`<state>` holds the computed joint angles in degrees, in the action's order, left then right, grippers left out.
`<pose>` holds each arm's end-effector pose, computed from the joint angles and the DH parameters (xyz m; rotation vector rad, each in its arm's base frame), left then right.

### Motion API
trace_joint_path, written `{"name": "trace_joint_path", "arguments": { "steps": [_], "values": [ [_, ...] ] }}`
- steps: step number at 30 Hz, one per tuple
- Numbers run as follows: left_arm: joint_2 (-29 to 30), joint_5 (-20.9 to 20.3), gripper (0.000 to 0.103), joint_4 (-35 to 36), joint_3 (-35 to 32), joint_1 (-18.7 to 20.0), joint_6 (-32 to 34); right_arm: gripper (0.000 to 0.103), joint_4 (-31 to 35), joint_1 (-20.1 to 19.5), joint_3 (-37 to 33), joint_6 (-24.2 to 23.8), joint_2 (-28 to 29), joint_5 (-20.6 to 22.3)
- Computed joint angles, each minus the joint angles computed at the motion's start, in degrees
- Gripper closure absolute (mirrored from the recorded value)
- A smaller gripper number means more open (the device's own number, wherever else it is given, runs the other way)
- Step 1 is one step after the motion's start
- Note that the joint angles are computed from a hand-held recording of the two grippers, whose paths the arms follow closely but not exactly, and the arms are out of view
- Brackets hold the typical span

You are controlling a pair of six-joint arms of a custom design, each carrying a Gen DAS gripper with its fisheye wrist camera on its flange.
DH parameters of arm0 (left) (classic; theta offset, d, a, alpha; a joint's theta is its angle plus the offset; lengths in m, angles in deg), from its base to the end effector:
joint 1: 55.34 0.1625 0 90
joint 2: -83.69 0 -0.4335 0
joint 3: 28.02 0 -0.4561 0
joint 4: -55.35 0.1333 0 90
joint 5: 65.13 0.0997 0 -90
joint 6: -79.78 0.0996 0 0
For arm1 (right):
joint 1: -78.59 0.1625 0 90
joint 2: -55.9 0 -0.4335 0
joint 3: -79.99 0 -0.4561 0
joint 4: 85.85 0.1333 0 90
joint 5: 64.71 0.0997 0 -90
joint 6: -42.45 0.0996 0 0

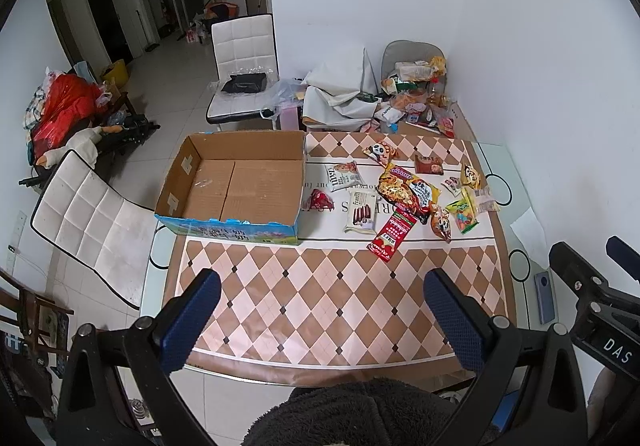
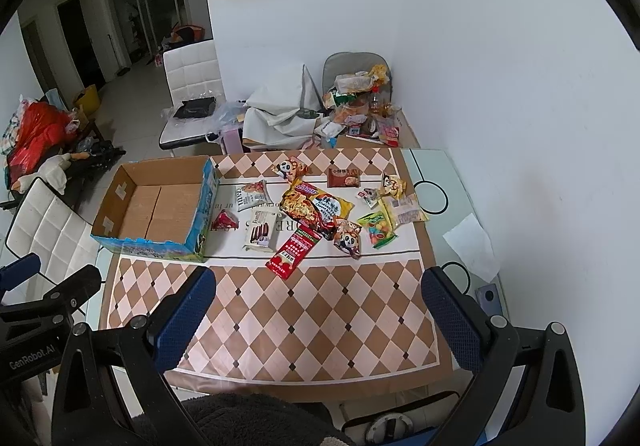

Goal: Organize snacks

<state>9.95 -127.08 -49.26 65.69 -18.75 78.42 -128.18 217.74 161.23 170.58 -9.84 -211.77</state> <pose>-0.4074 -0.5268 0.3261 1.1942 2.3750 -0.1949 0.4972 -0.3642 0.3224 -0.6933 -1.8055 0.9701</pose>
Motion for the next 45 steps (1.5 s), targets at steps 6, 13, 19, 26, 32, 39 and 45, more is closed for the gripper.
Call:
{"name": "trace_joint_path", "arguments": {
  "steps": [6,13,19,26,32,39,45],
  "values": [
    [-0.20,0.05,0.000,-0.35,0.32,-0.04,0.22,0.000,-0.05,0.09,0.47,0.29,-0.14,-0.04],
    [0.00,0.05,0.000,-0.19,0.05,-0.03,0.26,0.000,0.17,0.10,0.43,0.45,-0.15,-0.12],
    [-0.01,0.10,0.000,-0.47,0.13,-0.01,0.37,0.000,0.31,0.13,0.25,0.53,0.02,-0.17],
    [-0.06,0.18,0.000,-0.45,0.19,-0.08,0.15,0.000,0.33,0.15,0.13,0.44,0.04,-0.26],
    [-0.15,0.14,0.000,-0.55,0.30,-0.09,0.27,0.000,0.57,0.20,0.05,0.67,0.13,-0.30],
    [-0.06,0.20,0.000,-0.60,0.15,-0.10,0.30,0.000,0.57,0.26,0.20,0.85,0.13,-0.37],
    [-0.19,0.23,0.000,-0.68,0.27,-0.09,0.42,0.000,0.52,0.29,0.24,0.88,0.14,-0.38]
  ]
}}
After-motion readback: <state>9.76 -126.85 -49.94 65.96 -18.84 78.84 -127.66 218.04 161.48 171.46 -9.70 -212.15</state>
